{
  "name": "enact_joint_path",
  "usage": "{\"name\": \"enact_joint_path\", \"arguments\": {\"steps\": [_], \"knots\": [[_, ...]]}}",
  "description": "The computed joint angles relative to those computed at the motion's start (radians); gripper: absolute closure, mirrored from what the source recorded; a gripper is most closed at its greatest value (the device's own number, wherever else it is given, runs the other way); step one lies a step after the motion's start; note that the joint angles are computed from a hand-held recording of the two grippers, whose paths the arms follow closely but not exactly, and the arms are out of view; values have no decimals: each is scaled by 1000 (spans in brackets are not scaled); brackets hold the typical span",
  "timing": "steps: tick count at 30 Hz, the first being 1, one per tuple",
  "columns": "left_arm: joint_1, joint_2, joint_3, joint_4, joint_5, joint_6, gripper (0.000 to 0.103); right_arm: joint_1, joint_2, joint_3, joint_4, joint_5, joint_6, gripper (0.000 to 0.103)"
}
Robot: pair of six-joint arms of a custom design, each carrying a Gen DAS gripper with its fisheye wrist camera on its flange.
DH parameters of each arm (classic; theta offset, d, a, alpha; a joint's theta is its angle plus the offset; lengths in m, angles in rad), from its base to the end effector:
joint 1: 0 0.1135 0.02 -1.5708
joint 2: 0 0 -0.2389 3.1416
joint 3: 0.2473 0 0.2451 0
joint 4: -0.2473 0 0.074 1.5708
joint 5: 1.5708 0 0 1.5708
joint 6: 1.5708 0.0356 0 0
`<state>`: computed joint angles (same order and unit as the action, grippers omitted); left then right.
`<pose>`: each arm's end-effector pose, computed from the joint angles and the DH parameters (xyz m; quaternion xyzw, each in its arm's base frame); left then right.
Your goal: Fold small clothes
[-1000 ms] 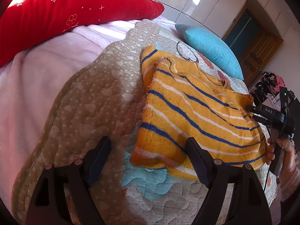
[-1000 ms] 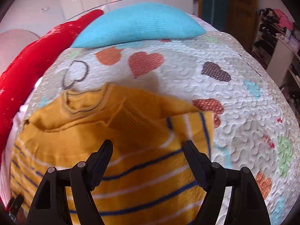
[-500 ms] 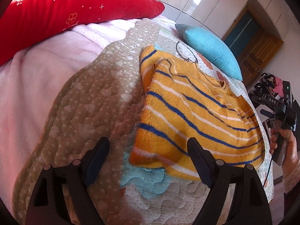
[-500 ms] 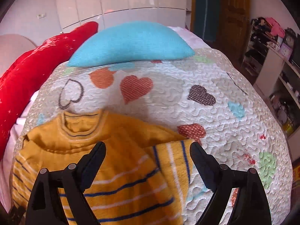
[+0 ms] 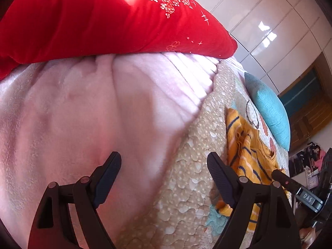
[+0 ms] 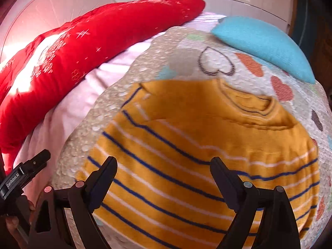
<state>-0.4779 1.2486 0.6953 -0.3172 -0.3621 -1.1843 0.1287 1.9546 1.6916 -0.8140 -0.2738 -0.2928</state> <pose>0.2253 -0.1025 0.1842 -0.3776 0.8456 -0.1352 0.3524 0.4013 0.0616 0.2358 -0.2336 0.9324 0.1120 0.2521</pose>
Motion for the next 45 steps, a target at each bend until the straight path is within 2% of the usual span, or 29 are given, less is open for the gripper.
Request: {"name": "enact_joint_path", "arguments": {"steps": [3, 8, 11, 12, 14, 16, 18, 23, 27, 31, 35, 40, 45], "knots": [[5, -32, -18, -8, -14, -5, 19, 125, 26, 0, 10, 70, 38, 10], [22, -58, -43, 1, 7, -16, 19, 285, 129, 32, 42, 375, 74, 11], [35, -78, -60, 7, 22, -22, 19, 323, 123, -28, 114, 496, 62, 26], [40, -84, -65, 10, 26, -24, 19, 325, 110, -46, 131, 523, 74, 47], [45, -88, -70, 15, 31, -29, 19, 311, 95, -65, 148, 544, 68, 61], [40, -94, -72, 18, 34, -28, 19, 292, 77, -91, 167, 515, 37, 70], [26, -92, -70, 31, 37, -13, 19, 273, 57, -98, 161, 474, 19, 73], [-30, -25, -20, 35, -3, 11, 19, 155, -8, -13, 63, 263, 50, 76], [-76, 48, 18, 112, 43, 74, 19, -34, -44, 88, -28, 76, 35, 76], [-182, 173, 118, 171, 63, 144, 19, -283, -2, 209, -104, -117, -3, 77], [-268, 343, 294, 164, 99, 190, 19, -484, 134, 327, -178, -224, -56, 78], [-344, 526, 546, 50, 138, 225, 19, -682, 414, 583, -356, -475, -53, 79], [-360, 669, 796, -74, 176, 255, 19, -768, 636, 846, -534, -603, -92, 80]]}}
